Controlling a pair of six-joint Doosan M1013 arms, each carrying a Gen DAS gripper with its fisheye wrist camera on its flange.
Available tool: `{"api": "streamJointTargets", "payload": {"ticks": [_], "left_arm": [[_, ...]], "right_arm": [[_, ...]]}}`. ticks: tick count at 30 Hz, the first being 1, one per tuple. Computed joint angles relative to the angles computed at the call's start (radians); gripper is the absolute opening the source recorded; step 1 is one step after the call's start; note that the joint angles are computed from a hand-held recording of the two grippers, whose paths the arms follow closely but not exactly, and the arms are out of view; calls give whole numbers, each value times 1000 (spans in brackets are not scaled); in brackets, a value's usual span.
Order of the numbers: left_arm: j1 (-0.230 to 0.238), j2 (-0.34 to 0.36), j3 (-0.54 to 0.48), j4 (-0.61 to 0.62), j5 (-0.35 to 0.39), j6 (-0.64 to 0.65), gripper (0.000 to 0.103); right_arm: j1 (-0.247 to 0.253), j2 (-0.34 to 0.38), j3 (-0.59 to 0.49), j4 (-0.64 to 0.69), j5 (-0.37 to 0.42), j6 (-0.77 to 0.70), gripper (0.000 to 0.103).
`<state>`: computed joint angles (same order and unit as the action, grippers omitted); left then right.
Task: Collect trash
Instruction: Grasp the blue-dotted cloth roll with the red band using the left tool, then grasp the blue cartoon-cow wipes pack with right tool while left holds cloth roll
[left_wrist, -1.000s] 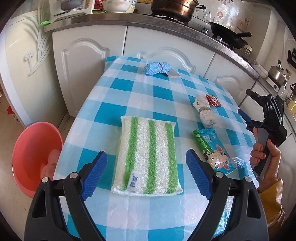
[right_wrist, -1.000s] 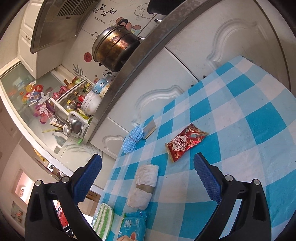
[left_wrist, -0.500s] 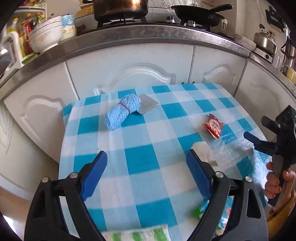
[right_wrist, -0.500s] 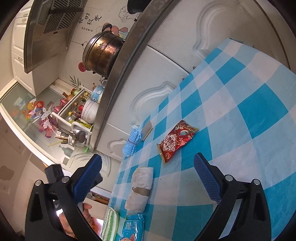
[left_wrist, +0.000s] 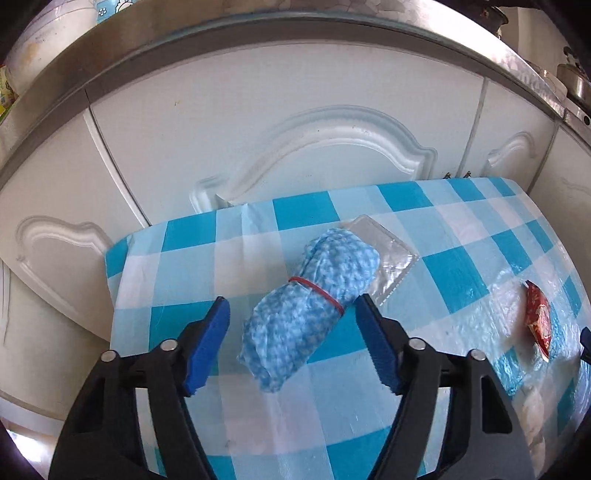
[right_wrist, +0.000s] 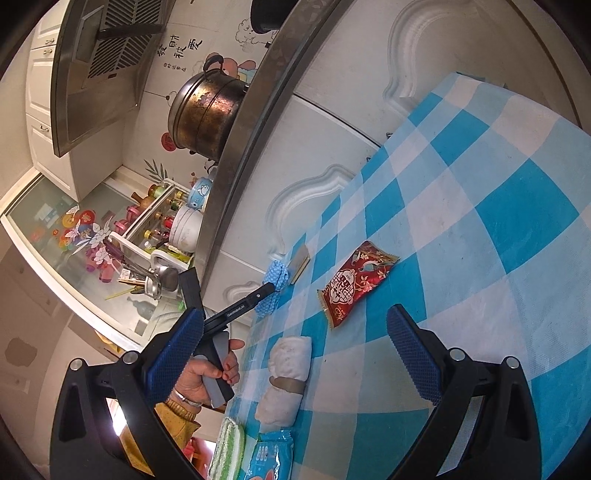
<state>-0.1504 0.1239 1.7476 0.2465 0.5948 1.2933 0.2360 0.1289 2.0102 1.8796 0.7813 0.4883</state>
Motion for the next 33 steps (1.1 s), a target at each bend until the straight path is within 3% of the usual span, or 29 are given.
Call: {"api": "streamJointTargets", "payload": {"ticks": [1,4,6,9,13,24,33], "left_arm": [[2,4,-1,-5,-4,-4,56],[6,14,-5,1,-12,-25,44],[7,12,-3,7,-28,-43,27],[3,-1,1,42,-81,-108,25],[-16,17,-31,110,-73,-149,23],[-89,138,-153,265,119,-112,23],[-90,91,-124,-84,120,257,22]], "right_arm": [[0,1,0,0,1,-2,98],[0,2,0,5,3,-5,98],[-1,5,1,14,11,-11,98],[-4,5,3,20,18,-15,98],[-5,7,3,20,23,-17,98],[-6,6,4,21,25,-17,98],[-5,5,3,12,20,-14,98]]}}
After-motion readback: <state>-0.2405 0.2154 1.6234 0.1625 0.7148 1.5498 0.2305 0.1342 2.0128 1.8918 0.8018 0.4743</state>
